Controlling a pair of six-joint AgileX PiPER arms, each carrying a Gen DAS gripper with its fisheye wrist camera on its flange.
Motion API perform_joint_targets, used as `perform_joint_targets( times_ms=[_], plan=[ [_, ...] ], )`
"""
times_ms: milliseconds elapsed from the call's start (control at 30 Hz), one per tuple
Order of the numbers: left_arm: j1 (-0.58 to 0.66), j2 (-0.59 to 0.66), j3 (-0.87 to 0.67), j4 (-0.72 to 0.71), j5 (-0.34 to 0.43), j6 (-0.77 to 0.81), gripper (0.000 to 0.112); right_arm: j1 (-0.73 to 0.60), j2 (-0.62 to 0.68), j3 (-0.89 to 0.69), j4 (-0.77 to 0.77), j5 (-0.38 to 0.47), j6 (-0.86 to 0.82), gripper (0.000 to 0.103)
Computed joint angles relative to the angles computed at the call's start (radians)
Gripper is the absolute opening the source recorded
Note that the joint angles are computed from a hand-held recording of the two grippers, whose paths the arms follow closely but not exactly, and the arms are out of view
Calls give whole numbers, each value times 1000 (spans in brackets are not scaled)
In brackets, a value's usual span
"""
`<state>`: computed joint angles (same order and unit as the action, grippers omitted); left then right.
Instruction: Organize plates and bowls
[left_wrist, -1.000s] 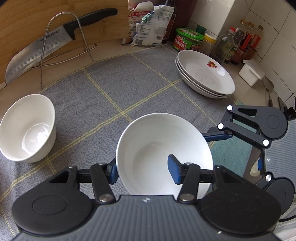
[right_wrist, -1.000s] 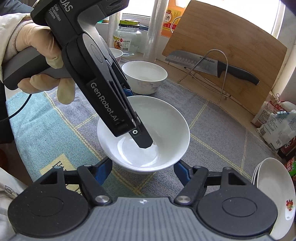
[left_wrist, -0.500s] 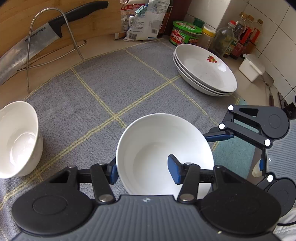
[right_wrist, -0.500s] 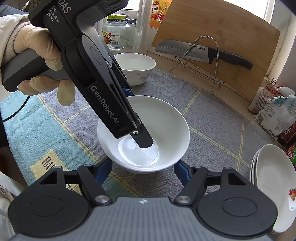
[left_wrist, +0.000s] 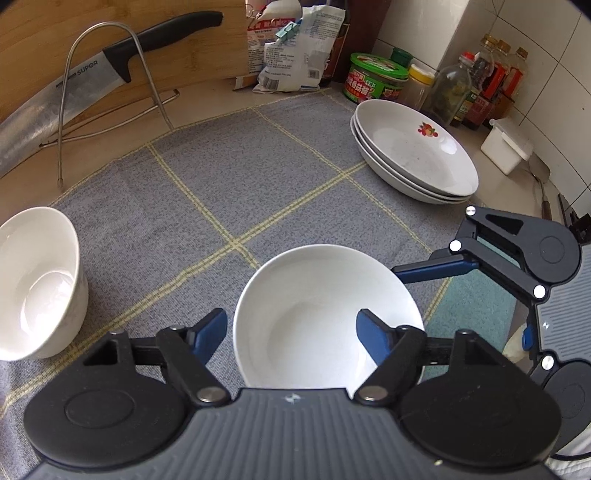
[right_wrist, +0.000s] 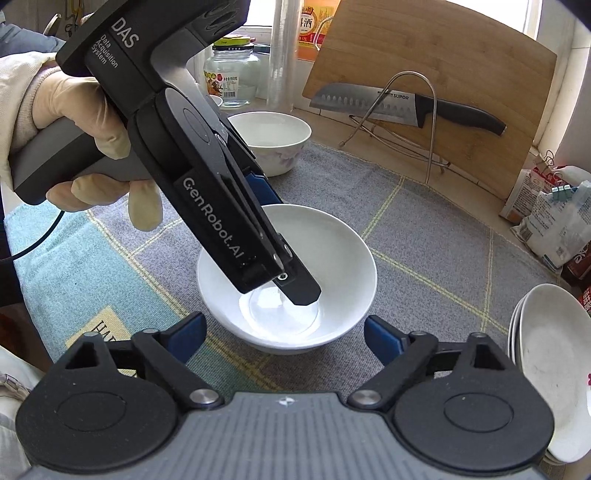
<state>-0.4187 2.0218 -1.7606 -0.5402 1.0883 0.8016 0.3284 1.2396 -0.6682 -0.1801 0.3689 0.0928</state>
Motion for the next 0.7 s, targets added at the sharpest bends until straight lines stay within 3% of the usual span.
perform_joint_targets(
  times_ms=[300, 533, 700],
  plan=[
    [37, -95, 107, -57, -83, 40, 89, -23, -33, -11, 3, 52, -22, 103],
    [81, -232, 297, -128, -228, 91, 93, -89, -78, -40, 108, 98, -121, 103],
    [104, -311, 419, -150, -372, 115, 94, -128, -62, -79, 162, 98, -164, 103]
  ],
)
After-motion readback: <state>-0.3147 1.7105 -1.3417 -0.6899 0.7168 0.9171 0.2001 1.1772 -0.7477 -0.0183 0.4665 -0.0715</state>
